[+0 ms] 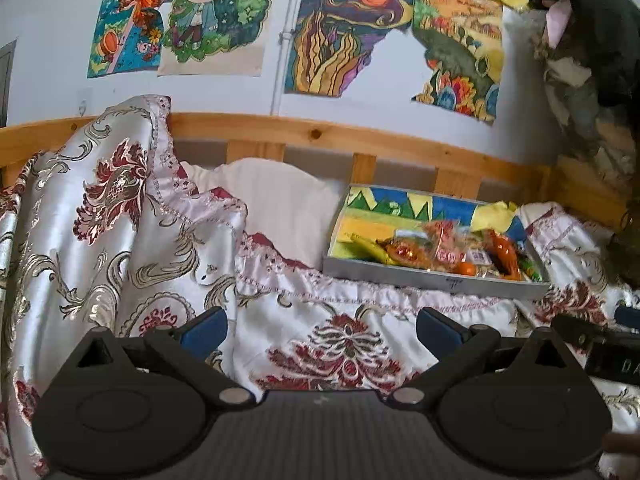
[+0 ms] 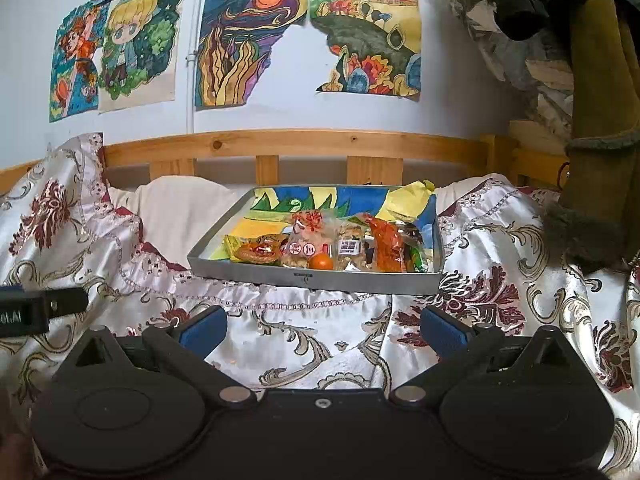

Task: Organize snacks

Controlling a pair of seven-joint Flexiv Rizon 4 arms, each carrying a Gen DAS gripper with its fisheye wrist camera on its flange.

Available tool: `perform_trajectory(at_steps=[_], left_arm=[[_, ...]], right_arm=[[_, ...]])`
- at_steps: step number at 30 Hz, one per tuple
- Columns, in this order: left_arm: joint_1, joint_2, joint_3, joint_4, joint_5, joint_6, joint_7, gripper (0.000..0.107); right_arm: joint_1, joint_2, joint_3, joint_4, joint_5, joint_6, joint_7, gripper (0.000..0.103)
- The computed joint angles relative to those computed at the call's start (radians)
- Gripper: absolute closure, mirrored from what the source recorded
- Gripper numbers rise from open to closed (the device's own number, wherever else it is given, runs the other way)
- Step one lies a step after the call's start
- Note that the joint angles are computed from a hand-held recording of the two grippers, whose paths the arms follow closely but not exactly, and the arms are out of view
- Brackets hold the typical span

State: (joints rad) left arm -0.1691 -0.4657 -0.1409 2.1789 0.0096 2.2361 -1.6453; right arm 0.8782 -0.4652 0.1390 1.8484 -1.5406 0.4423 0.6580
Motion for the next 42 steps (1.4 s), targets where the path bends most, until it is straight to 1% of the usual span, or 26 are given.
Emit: perform_trajectory(at_steps=[4, 9, 11, 13, 16, 20, 42], left_arm=[[0.045, -0.010, -0.034, -0.013, 0.056, -0.016, -0.028, 0.004], [0.054, -0.025, -0.038, -0.020, 0.083, -0.012, -0.028, 0.004], [0.106, -0.024, -0.083, -0.020, 0.127, -0.039, -0.071, 0.004], [0.134, -0.022, -0.103, -0.021, 0.154, -0.063, -0.093, 0.004], [0.118, -0.022, -0.083, -0.018, 0.150, -0.066, -0.084, 0.004], [0.128, -0.018, -0.091, -0.015, 0.158, -0.077, -0.091, 0.004], [0.122, -0.018, -0.088, -0.018, 0.152, -0.084, -0.090, 0.004]], right_arm=[[0.002, -0.008, -0.002, -0.007, 0.008, -0.005, -0.012, 0.001], [0.007, -0.016, -0.004, -0.015, 0.023, -0.008, -0.026, 0.001], [0.008, -0.019, -0.005, -0.018, 0.029, -0.007, -0.033, 0.001], [0.010, -0.021, -0.005, -0.020, 0.035, -0.006, -0.036, 0.001], [0.013, -0.021, -0.008, -0.020, 0.033, -0.008, -0.035, 0.001], [0.014, -0.022, -0.010, -0.020, 0.027, -0.005, -0.036, 0.001], [0.014, -0.021, -0.009, -0.018, 0.022, -0.006, -0.034, 0.001]])
